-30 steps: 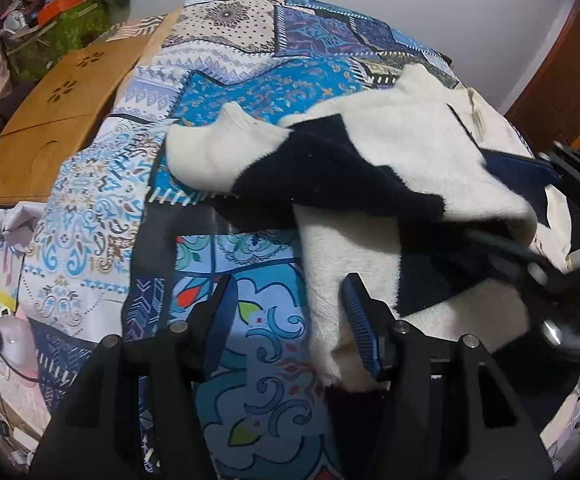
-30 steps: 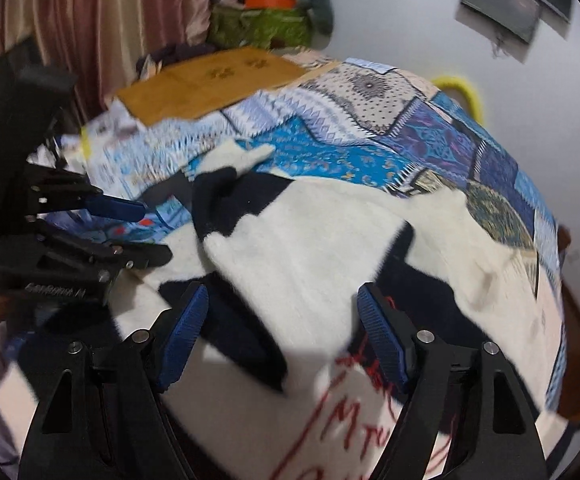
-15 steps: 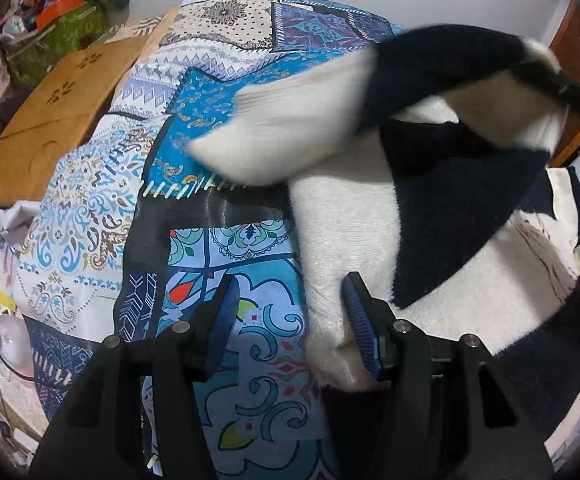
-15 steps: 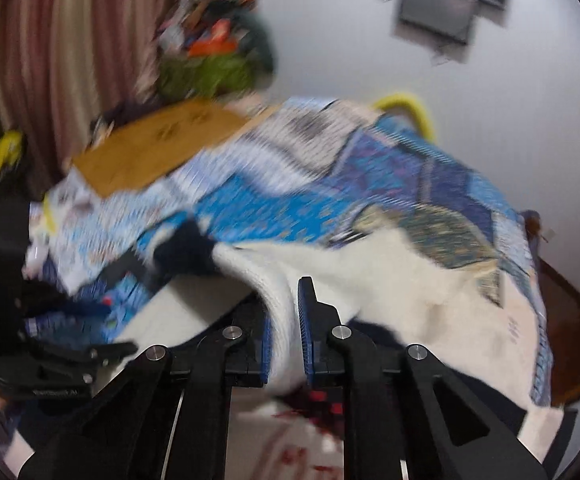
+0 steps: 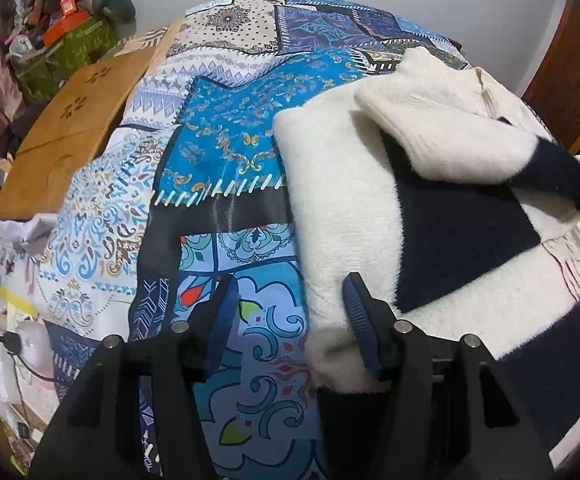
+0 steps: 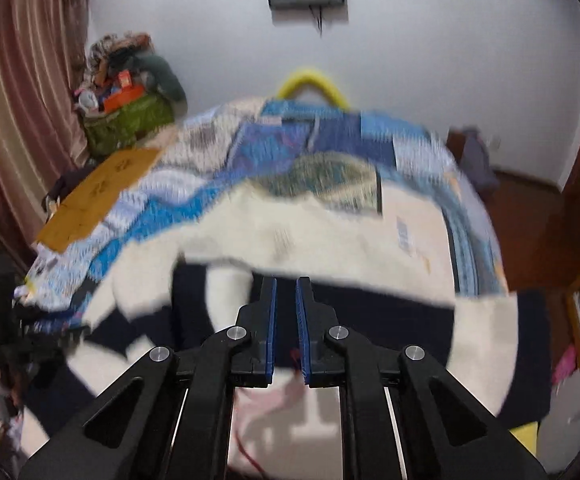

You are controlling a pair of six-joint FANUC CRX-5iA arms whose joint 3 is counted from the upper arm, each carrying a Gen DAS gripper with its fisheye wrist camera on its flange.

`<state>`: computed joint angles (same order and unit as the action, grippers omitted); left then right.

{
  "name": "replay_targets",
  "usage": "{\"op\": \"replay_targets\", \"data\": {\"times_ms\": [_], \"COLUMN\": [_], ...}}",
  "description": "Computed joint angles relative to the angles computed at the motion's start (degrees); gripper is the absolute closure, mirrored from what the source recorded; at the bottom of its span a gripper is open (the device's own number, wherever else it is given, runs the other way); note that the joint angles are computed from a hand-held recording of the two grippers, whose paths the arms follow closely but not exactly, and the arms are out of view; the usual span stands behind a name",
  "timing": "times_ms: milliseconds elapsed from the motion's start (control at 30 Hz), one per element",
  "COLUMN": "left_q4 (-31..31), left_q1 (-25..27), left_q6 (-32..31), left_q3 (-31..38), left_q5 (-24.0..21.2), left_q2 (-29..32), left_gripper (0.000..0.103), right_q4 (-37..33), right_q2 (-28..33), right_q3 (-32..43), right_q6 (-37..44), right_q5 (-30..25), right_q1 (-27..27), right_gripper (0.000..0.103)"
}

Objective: Fold small clothes

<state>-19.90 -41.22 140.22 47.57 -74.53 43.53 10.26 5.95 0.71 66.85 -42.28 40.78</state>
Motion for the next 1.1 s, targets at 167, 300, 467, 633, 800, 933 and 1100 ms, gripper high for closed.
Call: {"op": "replay_targets", "data": {"times_ms": [167,300,467,633,800,933,1100], "left_q4": [-1.2,-3.6,-4.1,-1.7,0.1,-0.6,-1.3], "left_q1": [-0.3,-0.9,-0.8,0.4,1.1,0.7,0.4], "left_q6": [0.3,0.8,-0.5,-1.9,-3.1,-3.1,-2.8], "left_q3": [1.1,1.8,2.3,2.8,2.1,2.8,3.4], "left_q5": [-1.3,-1.6,-1.0,-0.6,1.2,0.9,0.4], "left_q2": [-0.5,-1.4,-1.2,0.5,1.3,1.9,2.3], "left_gripper": [0.048,0.048,0.048,0.048,0.048,0.048,0.048], "right_q4": [-8.3,-11.4,-17.6,-19.2,-20.6,-22.9,-22.9], "right_q2": [1.0,3.1,11.9,22.9,30.2,30.8,27.6], "right_q3": [4.6,8.0,19.5,32.8,41.8,42.3,37.8], "right_q6": [10.4,15.8,22.6,25.1,24.3,24.2,25.1], "right_q5": [-6.1,-6.2,-13.0,-23.4,-30.7,-30.9,-25.8], "right_q1": [-1.4,-0.6,0.3,1.3,1.4,1.0,1.0], "right_gripper": [0.081,0.061,0.059,0.059,0.059,0.068,0.094]}}
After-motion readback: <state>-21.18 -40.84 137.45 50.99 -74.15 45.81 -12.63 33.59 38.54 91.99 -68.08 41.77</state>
